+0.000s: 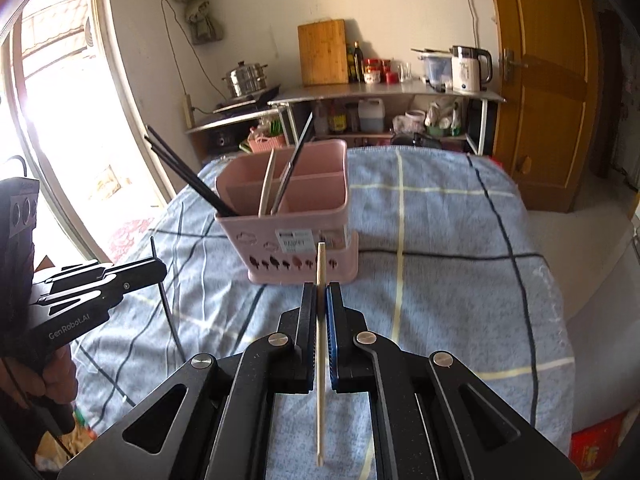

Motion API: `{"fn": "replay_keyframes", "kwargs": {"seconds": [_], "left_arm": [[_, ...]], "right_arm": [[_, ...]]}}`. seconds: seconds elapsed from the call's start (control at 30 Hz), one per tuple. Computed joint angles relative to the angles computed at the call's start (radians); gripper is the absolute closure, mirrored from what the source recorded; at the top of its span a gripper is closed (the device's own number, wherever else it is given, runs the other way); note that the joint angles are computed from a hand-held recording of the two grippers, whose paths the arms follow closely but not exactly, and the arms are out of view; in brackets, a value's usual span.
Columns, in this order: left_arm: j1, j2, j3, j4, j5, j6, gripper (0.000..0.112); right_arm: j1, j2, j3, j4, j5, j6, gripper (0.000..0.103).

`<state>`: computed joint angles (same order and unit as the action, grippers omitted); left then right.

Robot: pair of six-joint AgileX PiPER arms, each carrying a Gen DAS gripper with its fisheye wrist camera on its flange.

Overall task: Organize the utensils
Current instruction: 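Lift the metal utensil with the left tool and lower it into the pink basket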

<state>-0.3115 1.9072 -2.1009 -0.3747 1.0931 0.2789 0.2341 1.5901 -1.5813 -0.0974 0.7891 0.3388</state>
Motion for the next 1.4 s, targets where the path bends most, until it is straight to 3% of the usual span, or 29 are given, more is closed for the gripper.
{"fn": "replay_keyframes", "kwargs": {"seconds": [0.17,0.4,0.6,0.93,1.17,1.4], "left_arm": [[0.017,0.007,-0.030,-0.018,0.003,0.002,0.108],[0.029,-0.069,0.089,-0.049,-0.032,0.040,0.108],[0.032,-0.143,0.188,-0.050,-0.039,0.065,0.108],[0.055,-0.193,0.241,-0.058,0.012,0.067,0.108],[0.073,-0.170,0.172,-0.093,0.047,0.051,0.109],[0.080,-0.086,-0.041,-0.112,0.104,0.013,0.109]], "right_arm": [[0.002,-0.025,-0.006,-0.028,-0.019,0.014,0.098],[0.021,-0.078,0.064,-0.050,-0.033,0.033,0.098],[0.033,-0.129,0.102,-0.060,0.002,0.038,0.098],[0.054,-0.157,0.107,-0.062,0.064,0.025,0.098],[0.068,-0.149,0.084,-0.079,0.044,0.045,0.099],[0.070,-0.094,-0.025,-0.065,0.027,0.029,0.099]]}}
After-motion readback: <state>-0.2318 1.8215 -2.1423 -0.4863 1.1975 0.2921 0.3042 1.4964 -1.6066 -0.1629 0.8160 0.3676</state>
